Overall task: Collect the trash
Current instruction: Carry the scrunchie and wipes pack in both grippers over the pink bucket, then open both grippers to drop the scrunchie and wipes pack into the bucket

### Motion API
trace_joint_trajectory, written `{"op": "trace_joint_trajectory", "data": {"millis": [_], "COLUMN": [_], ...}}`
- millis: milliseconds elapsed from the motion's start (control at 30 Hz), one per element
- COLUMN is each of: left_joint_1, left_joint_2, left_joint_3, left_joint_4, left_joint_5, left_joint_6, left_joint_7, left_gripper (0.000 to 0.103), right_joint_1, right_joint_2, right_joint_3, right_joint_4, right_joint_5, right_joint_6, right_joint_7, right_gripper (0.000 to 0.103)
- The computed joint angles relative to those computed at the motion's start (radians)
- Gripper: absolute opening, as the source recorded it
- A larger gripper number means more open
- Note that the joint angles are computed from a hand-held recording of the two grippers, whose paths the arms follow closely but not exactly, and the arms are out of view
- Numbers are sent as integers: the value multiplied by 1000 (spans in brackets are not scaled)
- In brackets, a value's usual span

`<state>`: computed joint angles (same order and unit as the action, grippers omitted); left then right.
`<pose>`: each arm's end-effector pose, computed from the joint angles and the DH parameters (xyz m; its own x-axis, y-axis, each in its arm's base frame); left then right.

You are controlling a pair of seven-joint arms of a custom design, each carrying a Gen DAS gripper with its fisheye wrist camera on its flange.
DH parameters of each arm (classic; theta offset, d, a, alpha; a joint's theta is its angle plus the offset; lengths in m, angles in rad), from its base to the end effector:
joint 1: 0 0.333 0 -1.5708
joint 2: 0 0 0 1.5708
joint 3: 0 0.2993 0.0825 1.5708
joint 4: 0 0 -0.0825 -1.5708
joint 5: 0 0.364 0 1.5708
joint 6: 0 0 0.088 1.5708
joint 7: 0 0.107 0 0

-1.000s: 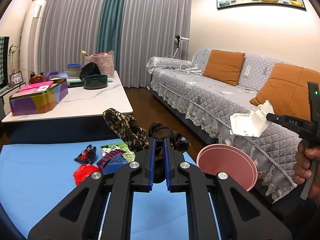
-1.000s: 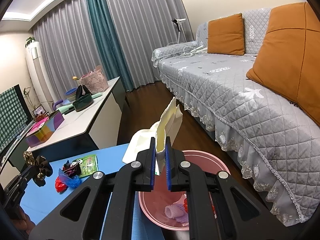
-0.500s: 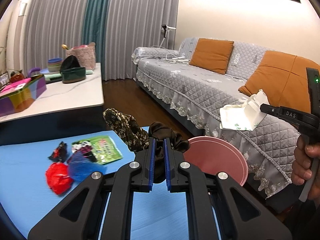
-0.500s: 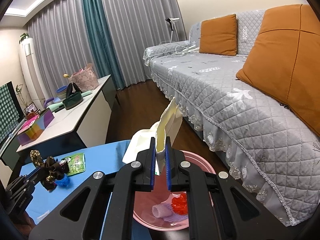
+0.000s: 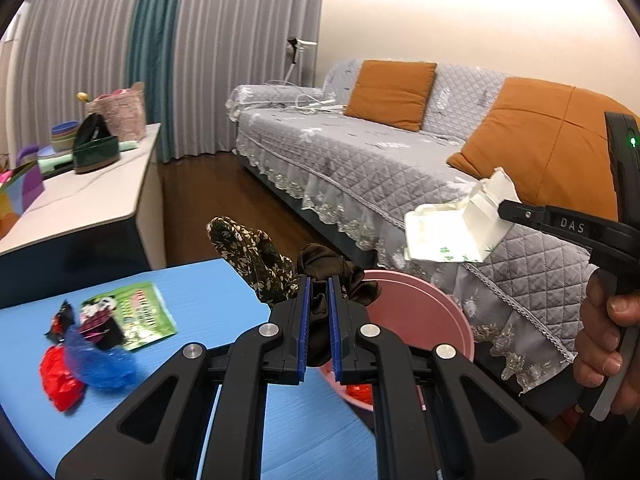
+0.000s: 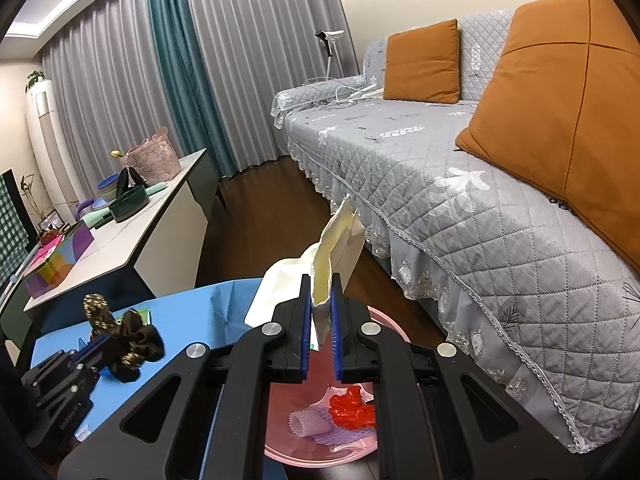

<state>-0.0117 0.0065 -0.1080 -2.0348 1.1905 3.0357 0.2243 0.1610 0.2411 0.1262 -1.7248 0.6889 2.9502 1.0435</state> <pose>0.5498 -0.1373 0.5131 0.0429 -0.9950 0.0906 -0.4840 -0.1001 -0.8694 0.6384 0.1358 0.5400 0.2959 -0.9293 -0.2213 -0.5536 0.0219 -0.8325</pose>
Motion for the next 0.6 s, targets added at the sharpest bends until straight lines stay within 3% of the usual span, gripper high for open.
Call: {"op": "trace_joint_trajectory", "data": {"millis": [600], "left_joint_1": [-89], "left_joint_2": [174], "left_joint_3": [28], "left_joint_4": [116], "left_joint_5": [-317], "left_joint_6": [19], "left_joint_7": [346], "left_gripper": [9], "right_joint_1": [12], "right_joint_2": [78], "right_joint_3": [-33], "right_joint_4": [68], "right_joint_5": [-144], "right_joint_6": [-36], "right_joint_7": [135], "right_gripper": [9]}}
